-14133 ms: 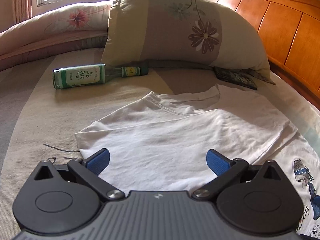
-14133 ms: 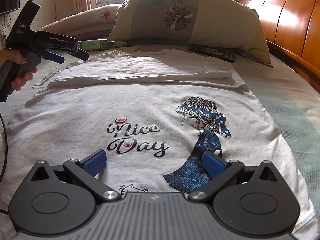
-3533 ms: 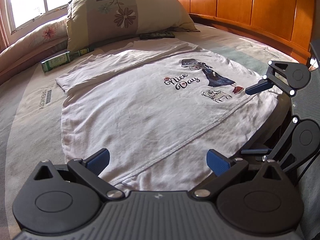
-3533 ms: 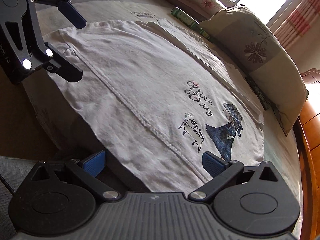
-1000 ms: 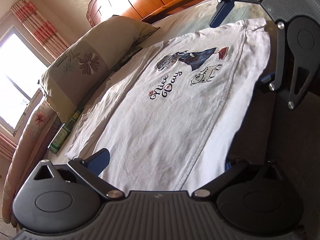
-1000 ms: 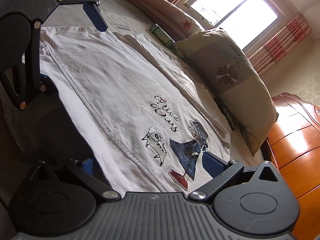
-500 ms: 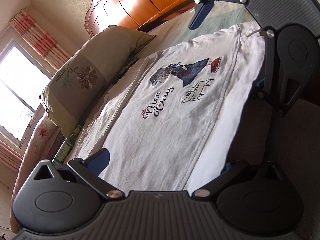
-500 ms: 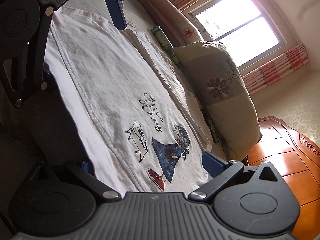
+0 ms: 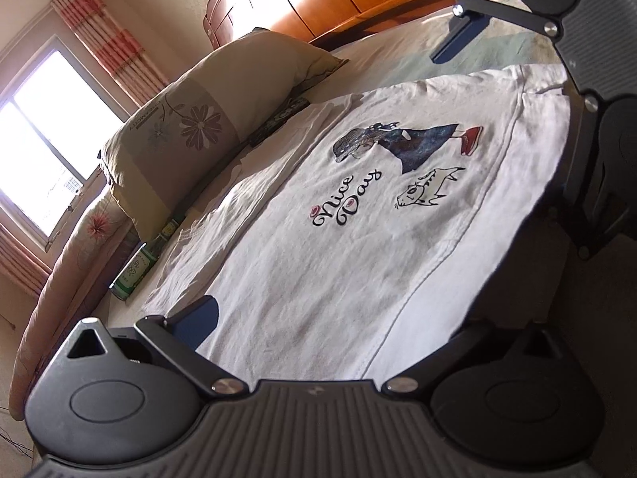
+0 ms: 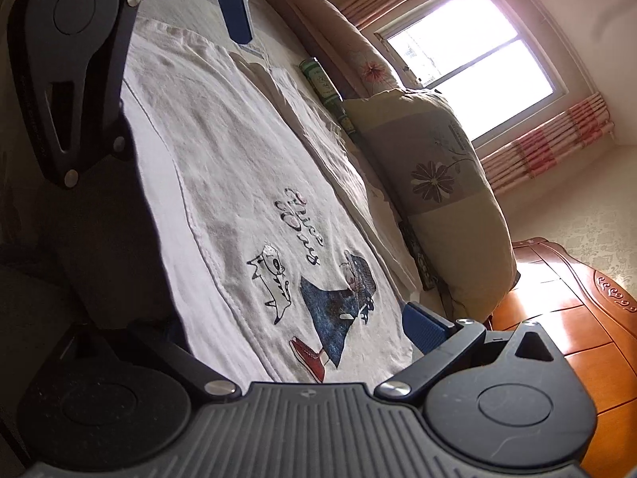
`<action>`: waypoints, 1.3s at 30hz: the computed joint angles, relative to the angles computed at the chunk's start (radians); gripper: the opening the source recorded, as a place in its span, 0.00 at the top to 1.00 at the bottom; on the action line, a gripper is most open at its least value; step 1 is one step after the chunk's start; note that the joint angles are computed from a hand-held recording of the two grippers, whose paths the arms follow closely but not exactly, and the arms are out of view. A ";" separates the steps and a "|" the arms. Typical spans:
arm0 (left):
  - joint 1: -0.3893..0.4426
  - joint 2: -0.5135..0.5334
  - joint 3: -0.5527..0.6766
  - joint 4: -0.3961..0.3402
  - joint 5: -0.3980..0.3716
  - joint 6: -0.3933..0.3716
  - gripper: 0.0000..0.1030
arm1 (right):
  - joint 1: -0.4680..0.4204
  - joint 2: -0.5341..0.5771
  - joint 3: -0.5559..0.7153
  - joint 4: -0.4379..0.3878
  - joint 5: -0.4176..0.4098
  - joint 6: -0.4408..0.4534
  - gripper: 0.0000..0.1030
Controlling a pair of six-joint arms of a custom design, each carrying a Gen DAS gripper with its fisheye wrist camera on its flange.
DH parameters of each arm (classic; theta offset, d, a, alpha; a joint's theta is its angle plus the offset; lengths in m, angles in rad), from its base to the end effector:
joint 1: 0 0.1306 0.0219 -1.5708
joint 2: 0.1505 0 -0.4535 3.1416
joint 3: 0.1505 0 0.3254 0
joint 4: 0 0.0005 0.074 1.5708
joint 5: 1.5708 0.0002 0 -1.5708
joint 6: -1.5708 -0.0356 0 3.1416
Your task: Fold clothes
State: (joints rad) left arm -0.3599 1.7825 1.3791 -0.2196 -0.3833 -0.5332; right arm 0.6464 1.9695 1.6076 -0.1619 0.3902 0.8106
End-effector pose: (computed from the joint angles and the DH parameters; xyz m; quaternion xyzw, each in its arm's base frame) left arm 0.5367 -0.1883 0.3643 0.2988 0.8254 0.2076 0.4317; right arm 0.5317 0.3836 0.3485 -0.4933 0.6985 -0.2076 0.4750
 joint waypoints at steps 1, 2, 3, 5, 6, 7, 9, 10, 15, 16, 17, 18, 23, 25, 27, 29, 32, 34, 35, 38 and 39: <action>0.001 -0.003 -0.005 -0.006 -0.013 0.002 0.00 | -0.010 0.002 0.007 -0.014 0.028 -0.008 0.00; 0.003 -0.006 -0.012 -0.009 -0.030 0.003 0.00 | -0.021 0.002 0.006 -0.018 0.054 0.002 0.00; 0.005 -0.009 -0.023 -0.011 -0.051 0.003 0.00 | -0.034 -0.001 -0.002 -0.013 0.080 0.019 0.00; 0.006 -0.012 -0.032 -0.018 -0.083 0.024 0.00 | -0.053 -0.002 -0.015 -0.001 0.126 0.057 0.00; 0.005 -0.012 -0.032 -0.025 -0.095 0.043 0.00 | -0.060 -0.007 -0.026 0.011 0.119 0.065 0.00; 0.004 -0.012 -0.031 -0.033 -0.107 0.063 0.01 | -0.068 -0.011 -0.037 0.022 0.111 0.072 0.00; 0.002 -0.011 -0.030 -0.050 -0.130 0.104 0.01 | -0.070 -0.018 -0.052 0.039 0.075 0.064 0.00; -0.003 -0.009 -0.030 -0.044 -0.148 0.110 0.01 | -0.070 -0.021 -0.061 0.051 0.055 0.061 0.00; -0.024 0.006 -0.032 -0.003 -0.215 0.052 0.00 | -0.059 -0.009 -0.094 0.164 0.036 0.135 0.00; -0.026 0.007 -0.033 0.001 -0.221 0.040 0.00 | -0.060 -0.008 -0.095 0.172 0.033 0.138 0.00; -0.027 0.008 -0.033 0.005 -0.227 0.030 0.00 | -0.062 -0.009 -0.096 0.174 0.031 0.136 0.00; -0.029 0.009 -0.033 0.009 -0.233 0.019 0.00 | -0.063 -0.010 -0.100 0.179 0.026 0.141 0.00; -0.043 0.021 -0.020 0.035 -0.291 -0.029 0.00 | -0.064 -0.014 -0.127 0.254 0.020 0.175 0.00; -0.052 0.021 -0.029 0.082 -0.325 -0.066 0.00 | -0.062 -0.015 -0.142 0.312 0.029 0.194 0.00; -0.057 0.020 -0.034 0.121 -0.350 -0.086 0.00 | -0.059 -0.012 -0.154 0.371 0.040 0.218 0.00; -0.056 0.019 -0.022 0.117 -0.357 -0.084 0.00 | -0.060 -0.008 -0.152 0.400 0.044 0.229 0.00; -0.051 0.019 -0.008 0.134 -0.364 -0.106 0.00 | -0.064 0.002 -0.140 0.431 0.055 0.232 0.00; -0.045 0.020 0.007 0.137 -0.358 -0.121 0.00 | -0.066 0.010 -0.122 0.434 0.067 0.224 0.00; -0.042 0.022 0.014 0.140 -0.353 -0.134 0.00 | -0.067 0.014 -0.113 0.429 0.070 0.219 0.00; -0.024 0.026 0.048 0.098 -0.307 -0.186 0.00 | -0.068 0.029 -0.085 0.427 0.080 0.221 0.00; -0.017 0.027 0.052 0.101 -0.289 -0.213 0.00 | -0.069 0.034 -0.075 0.423 0.083 0.221 0.00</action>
